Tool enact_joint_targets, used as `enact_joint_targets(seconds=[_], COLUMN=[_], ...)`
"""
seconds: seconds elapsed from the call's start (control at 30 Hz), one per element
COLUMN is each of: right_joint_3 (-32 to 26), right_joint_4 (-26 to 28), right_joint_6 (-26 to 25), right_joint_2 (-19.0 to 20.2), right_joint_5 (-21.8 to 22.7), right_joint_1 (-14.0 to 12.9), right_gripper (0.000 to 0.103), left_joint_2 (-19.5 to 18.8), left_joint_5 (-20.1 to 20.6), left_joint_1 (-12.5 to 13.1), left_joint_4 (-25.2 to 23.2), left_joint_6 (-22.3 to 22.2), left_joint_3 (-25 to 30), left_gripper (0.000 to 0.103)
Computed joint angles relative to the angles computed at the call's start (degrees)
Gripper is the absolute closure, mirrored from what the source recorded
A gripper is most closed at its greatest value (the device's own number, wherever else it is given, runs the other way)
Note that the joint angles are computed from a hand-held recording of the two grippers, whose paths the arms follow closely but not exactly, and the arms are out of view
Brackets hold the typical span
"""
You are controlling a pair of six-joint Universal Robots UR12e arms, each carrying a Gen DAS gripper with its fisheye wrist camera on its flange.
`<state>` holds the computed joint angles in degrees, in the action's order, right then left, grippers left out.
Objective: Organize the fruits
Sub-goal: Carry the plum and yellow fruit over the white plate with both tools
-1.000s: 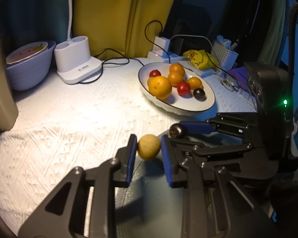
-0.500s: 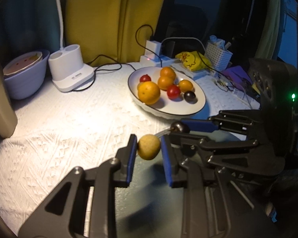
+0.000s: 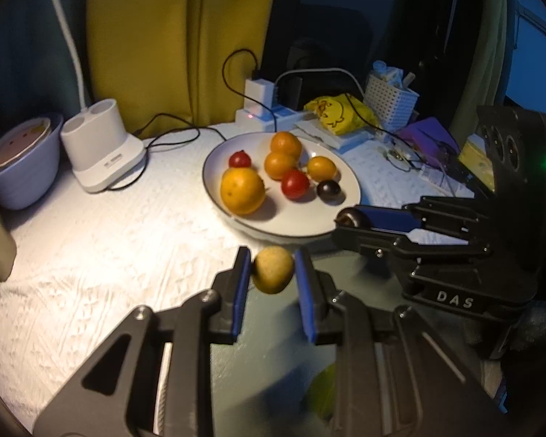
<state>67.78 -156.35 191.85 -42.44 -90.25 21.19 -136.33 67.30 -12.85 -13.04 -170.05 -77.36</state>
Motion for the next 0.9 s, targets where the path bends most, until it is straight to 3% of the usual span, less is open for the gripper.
enact_joint_targets(seconds=[0.47, 0.9], right_joint_3=[-0.06, -1.43], right_joint_4=[-2.46, -1.02], right_joint_6=[1.63, 1.48], right_joint_2=[0.94, 2.28], right_joint_5=[1.39, 2.19], right_joint_1=[-1.91, -2.75], right_gripper=[0.073, 0.073], left_joint_2=[-3.98, -6.78], left_joint_5=[0.77, 1.23], left_joint_1=[-1.29, -1.74], left_joint_4=[-4.06, -8.15], left_joint_6=[-0.76, -1.55], left_joint_3=[7.24, 11.70], left_gripper=[0.077, 0.077])
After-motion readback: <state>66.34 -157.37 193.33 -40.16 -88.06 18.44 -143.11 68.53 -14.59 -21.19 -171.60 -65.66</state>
